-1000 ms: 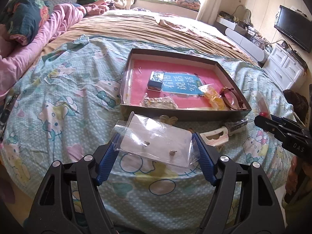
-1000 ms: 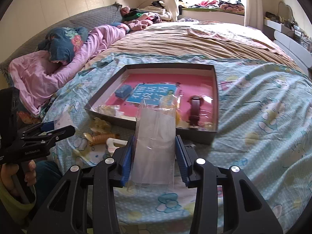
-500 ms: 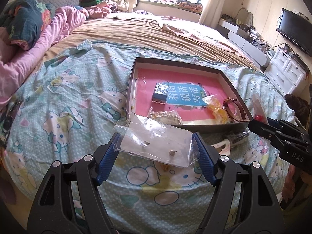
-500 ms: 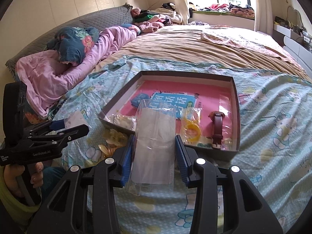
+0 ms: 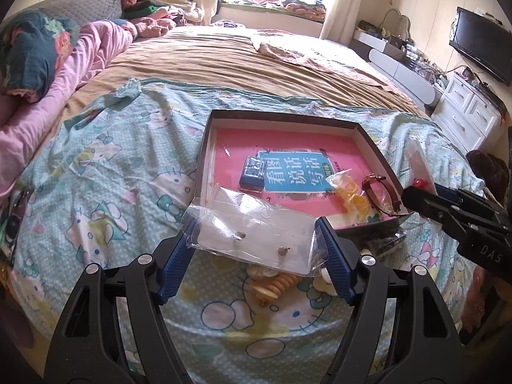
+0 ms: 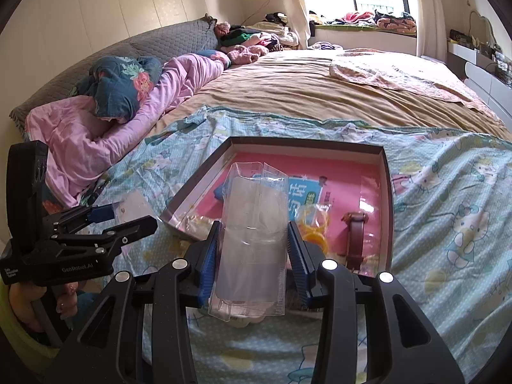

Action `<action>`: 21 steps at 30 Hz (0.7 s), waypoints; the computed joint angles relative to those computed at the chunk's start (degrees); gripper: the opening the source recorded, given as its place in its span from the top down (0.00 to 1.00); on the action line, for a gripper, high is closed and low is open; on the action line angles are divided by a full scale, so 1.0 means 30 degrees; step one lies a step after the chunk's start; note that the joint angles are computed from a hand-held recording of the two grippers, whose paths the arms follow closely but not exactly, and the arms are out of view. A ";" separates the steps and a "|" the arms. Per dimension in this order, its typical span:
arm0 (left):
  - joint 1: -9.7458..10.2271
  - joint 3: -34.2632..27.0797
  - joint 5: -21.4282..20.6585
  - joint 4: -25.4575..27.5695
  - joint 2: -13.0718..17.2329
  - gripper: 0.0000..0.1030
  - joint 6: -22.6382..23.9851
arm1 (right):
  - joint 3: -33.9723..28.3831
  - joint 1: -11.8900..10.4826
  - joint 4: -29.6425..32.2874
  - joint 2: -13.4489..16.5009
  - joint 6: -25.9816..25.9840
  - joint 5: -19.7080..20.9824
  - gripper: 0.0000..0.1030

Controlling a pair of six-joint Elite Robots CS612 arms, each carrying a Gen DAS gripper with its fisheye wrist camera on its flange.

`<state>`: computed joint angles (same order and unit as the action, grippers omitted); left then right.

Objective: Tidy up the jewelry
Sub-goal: 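Carry the clear packet with the right gripper while the left gripper carries the earring bag over the tray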

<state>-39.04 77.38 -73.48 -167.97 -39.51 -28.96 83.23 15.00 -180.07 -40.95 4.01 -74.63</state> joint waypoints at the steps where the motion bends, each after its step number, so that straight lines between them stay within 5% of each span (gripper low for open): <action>1: 0.0020 -0.0132 -0.0016 0.0068 0.0058 0.36 0.0042 | -0.0093 -0.0012 -0.0016 0.0032 0.0015 -0.0050 0.62; 21: 0.0311 -0.2408 -0.0326 0.1651 0.1147 0.36 0.0702 | -0.1172 -0.0224 0.0430 0.0547 0.0505 -0.0855 0.62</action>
